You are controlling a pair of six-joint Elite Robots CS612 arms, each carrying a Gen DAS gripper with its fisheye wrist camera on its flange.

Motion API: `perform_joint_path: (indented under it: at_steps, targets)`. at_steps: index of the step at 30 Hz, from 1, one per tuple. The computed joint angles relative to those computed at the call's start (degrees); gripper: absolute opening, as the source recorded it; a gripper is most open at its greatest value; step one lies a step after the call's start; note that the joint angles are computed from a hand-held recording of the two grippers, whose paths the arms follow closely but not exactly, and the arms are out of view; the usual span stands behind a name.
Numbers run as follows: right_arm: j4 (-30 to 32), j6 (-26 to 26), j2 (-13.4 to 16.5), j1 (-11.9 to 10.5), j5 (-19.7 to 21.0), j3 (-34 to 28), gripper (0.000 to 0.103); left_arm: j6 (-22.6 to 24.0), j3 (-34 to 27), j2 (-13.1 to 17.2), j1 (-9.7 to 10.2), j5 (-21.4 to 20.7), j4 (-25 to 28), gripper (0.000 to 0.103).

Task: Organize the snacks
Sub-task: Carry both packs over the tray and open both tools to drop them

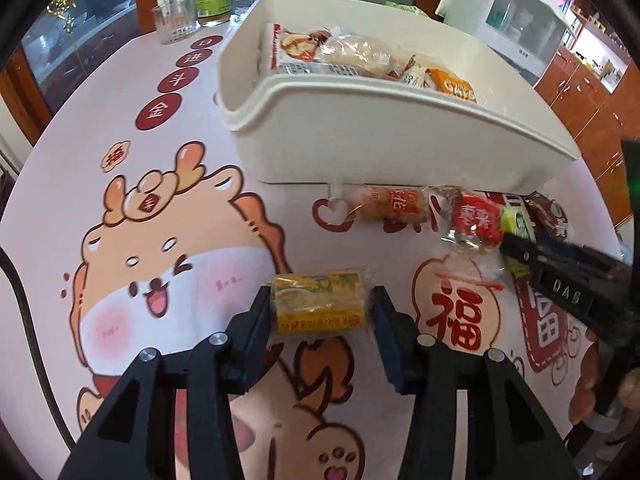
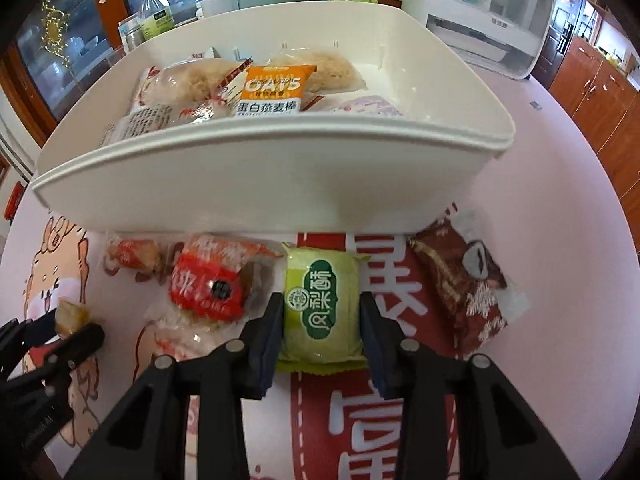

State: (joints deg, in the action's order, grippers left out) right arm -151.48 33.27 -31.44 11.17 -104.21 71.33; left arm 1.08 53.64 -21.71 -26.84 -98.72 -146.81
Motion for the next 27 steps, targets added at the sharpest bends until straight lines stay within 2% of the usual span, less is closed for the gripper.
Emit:
perform_joint_path:
  at_steps: [2, 6, 12, 21, 27]
  targets:
    - [-0.4, 0.5, -0.7, 0.1, 0.2, 1.3, 0.037, 0.6, 1.9, -1.3, 0.41, -1.0, -1.0, 0.047]
    - [-3.8, 3.4, -3.1, 0.3, 3.7, 5.9, 0.037, 3.3, 4.1, -3.6, 0.70, -2.1, -2.0, 0.047]
    - [-8.3, 3.8, -5.7, 1.6, 5.3, 9.5, 0.037, 7.1, 2.4, -5.3, 0.58, -2.9, -1.8, 0.047]
    - [-15.2, 1.3, -8.6, 2.2, 3.1, 8.1, 0.037, 11.2, -7.7, -4.1, 0.34, -1.6, 1.0, 0.047]
    - [-16.2, -0.8, -9.2, 1.3, 1.4, 4.0, 0.037, 12.7, -18.6, -0.9, 0.34, -1.9, 3.1, 0.048]
